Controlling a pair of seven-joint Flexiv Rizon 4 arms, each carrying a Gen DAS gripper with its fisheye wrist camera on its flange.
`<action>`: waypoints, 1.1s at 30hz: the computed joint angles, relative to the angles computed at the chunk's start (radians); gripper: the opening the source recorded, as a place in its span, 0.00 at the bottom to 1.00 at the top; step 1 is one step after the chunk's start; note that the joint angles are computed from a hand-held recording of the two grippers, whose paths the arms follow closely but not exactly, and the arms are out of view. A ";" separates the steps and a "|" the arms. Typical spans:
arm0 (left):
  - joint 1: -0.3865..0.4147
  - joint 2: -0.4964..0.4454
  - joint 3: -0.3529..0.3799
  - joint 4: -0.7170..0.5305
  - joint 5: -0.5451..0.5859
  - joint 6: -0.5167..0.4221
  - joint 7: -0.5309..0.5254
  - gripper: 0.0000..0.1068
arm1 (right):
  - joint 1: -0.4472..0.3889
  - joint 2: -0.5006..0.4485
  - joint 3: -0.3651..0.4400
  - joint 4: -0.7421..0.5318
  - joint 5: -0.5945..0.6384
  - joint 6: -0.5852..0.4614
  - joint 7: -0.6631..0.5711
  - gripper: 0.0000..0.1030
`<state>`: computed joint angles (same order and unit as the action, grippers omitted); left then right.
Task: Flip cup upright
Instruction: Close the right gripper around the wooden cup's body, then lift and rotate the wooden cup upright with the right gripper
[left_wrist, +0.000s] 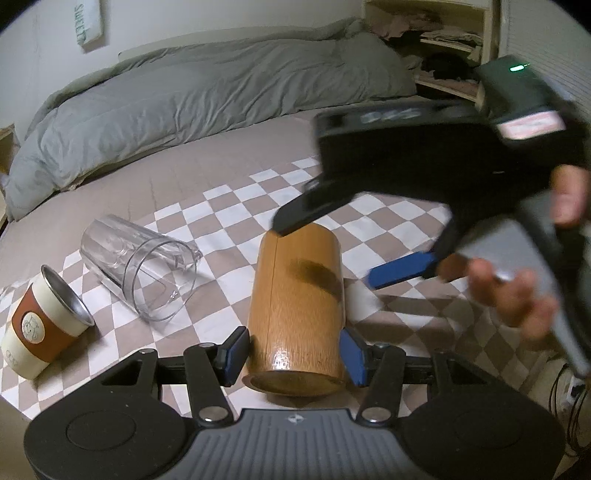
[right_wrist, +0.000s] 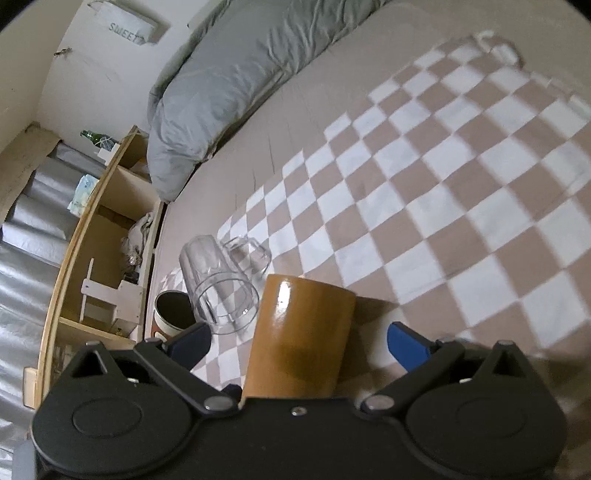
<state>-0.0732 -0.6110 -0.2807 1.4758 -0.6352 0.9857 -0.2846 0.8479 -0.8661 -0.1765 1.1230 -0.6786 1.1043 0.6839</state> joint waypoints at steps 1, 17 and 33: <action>0.008 0.004 -0.009 0.009 -0.007 0.002 0.024 0.51 | -0.004 -0.011 -0.009 0.000 0.002 0.033 0.026 0.95; 0.020 0.011 0.011 0.007 -0.085 -0.105 0.037 0.57 | 0.003 -0.060 -0.024 -0.093 0.004 -0.014 -0.199 0.71; 0.027 0.037 -0.021 0.058 -0.182 -0.016 -0.009 0.63 | 0.128 0.179 0.026 0.139 -0.350 -0.674 -0.524 0.71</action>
<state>-0.0462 -0.5740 -0.3016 1.5335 -0.8174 0.9694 -0.2933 0.9762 -0.6873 -0.1510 1.2621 -1.0283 0.4302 0.1597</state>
